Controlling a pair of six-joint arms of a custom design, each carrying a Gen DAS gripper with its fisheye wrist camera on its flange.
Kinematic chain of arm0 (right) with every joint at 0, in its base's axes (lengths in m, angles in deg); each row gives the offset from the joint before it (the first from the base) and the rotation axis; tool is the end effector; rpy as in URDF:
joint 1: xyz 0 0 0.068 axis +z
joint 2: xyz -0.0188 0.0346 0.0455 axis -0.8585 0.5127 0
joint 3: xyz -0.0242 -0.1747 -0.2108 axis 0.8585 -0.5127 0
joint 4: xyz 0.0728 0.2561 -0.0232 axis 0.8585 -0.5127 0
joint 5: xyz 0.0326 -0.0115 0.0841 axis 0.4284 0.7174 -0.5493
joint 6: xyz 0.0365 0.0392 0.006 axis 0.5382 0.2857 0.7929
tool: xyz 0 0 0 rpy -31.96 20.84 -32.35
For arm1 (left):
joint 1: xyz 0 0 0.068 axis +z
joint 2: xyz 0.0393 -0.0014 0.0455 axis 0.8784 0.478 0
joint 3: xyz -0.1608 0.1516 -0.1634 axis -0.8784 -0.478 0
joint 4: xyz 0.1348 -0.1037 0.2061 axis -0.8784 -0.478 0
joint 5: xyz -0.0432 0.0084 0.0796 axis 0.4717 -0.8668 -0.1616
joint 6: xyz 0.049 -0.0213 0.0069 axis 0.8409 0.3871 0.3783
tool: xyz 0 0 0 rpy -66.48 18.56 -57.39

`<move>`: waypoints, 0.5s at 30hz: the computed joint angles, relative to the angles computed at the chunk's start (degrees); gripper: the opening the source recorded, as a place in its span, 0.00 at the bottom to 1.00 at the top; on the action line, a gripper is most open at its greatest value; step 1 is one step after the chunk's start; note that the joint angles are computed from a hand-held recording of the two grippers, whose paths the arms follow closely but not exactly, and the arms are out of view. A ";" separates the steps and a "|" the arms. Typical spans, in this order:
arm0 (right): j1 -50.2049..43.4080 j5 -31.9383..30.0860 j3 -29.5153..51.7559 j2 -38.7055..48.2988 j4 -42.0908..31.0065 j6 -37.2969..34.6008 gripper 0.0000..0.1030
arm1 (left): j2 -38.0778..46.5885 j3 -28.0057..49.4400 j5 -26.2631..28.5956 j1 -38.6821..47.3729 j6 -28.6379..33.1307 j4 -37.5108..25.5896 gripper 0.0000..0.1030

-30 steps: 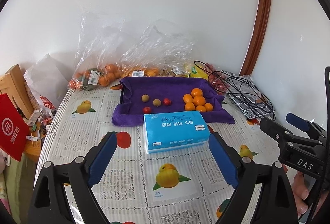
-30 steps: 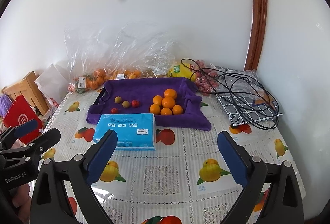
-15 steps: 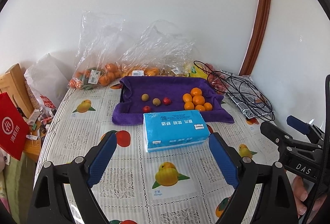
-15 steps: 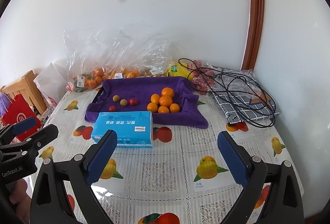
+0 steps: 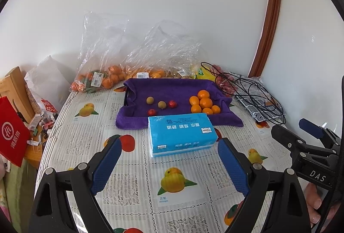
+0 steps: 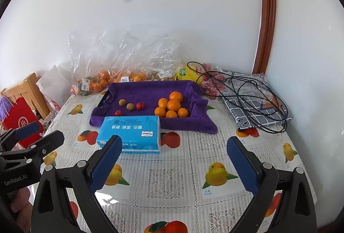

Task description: Organize fruits

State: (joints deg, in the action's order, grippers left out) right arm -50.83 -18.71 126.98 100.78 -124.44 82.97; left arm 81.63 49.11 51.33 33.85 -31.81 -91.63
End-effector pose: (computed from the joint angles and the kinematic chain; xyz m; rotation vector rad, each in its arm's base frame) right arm 0.1646 0.0243 0.3325 -0.1087 2.2960 0.1086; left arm 0.1360 -0.0599 0.3133 -0.0226 2.2950 -0.1164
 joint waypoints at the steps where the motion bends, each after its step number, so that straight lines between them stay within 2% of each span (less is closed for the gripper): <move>1: 0.14 0.17 -0.08 -0.11 0.09 -0.29 0.94 | -0.04 -0.12 0.03 0.06 0.16 0.14 0.88; 15: 0.47 0.12 -0.55 -0.42 0.22 -0.75 0.94 | 0.26 -0.09 0.58 0.90 0.77 0.67 0.88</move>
State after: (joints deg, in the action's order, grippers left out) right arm -50.36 -18.59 126.43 100.36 -124.22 82.22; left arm 81.90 49.02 51.92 34.75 -31.05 -90.95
